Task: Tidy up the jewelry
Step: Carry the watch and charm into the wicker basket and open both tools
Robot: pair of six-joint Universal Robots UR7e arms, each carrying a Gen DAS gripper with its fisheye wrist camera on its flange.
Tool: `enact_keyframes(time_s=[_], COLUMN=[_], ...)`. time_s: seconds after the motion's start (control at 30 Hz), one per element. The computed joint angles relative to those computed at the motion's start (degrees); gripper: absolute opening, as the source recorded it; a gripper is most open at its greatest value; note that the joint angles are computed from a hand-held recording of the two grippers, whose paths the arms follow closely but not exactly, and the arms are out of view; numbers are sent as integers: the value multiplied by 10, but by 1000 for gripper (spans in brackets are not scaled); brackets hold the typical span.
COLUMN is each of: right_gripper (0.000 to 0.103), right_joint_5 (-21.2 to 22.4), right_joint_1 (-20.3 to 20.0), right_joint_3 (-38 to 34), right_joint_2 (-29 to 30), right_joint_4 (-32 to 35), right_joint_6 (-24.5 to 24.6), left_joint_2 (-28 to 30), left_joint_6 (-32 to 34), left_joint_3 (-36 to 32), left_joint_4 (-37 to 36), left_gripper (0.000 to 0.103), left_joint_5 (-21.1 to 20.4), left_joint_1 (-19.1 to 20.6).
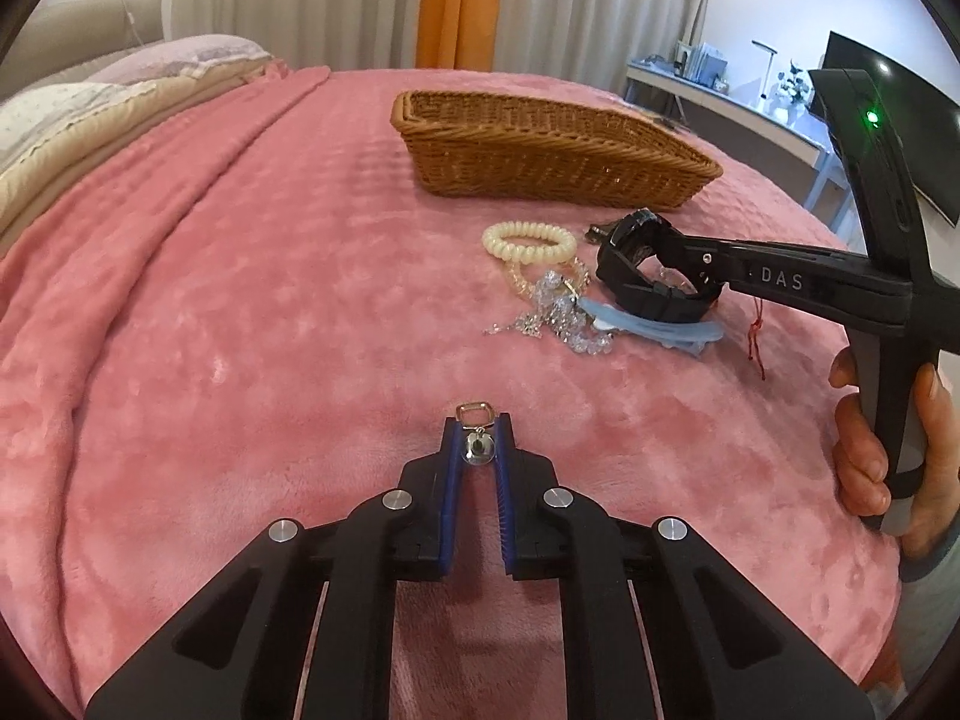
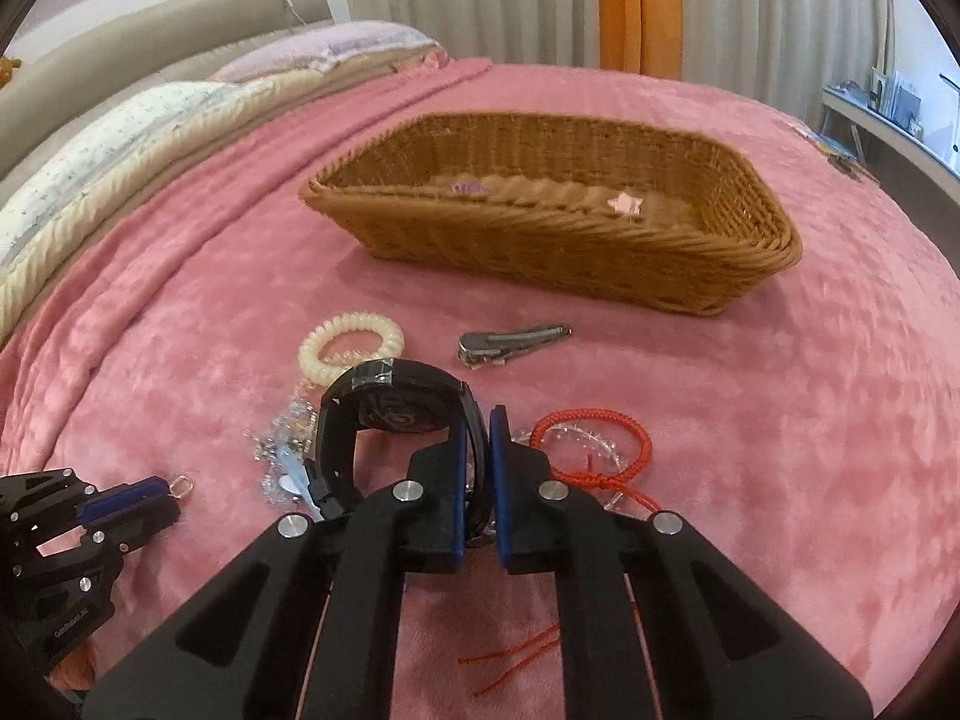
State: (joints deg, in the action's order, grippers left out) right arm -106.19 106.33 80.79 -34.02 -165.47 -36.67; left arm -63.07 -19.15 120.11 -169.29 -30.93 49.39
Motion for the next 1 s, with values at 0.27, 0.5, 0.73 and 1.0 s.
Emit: enact_keyframes(time_s=[0.27,0.5,0.73,1.0], right_gripper=[6,6,6,6], right_joint_5=[74,116,103,62], right_joint_1=[-13,-19,-5,16], right_joint_3=[38,52,9,-152], right_joint_2=[-31,-52,-62,6], right_joint_4=[-42,-56,-14,37], right_joint_6=[-1,15,37,42], left_joint_2=[7,8,22,85], left_joint_6=[58,107,221,325], left_joint_3=[17,7,-78,-248], left_joint_4=[-93,-141,-165,-150], left_gripper=[9,9,9,9], left_joint_5=[3,14,20,-57], left_joint_1=[-11,-27,-43,-5])
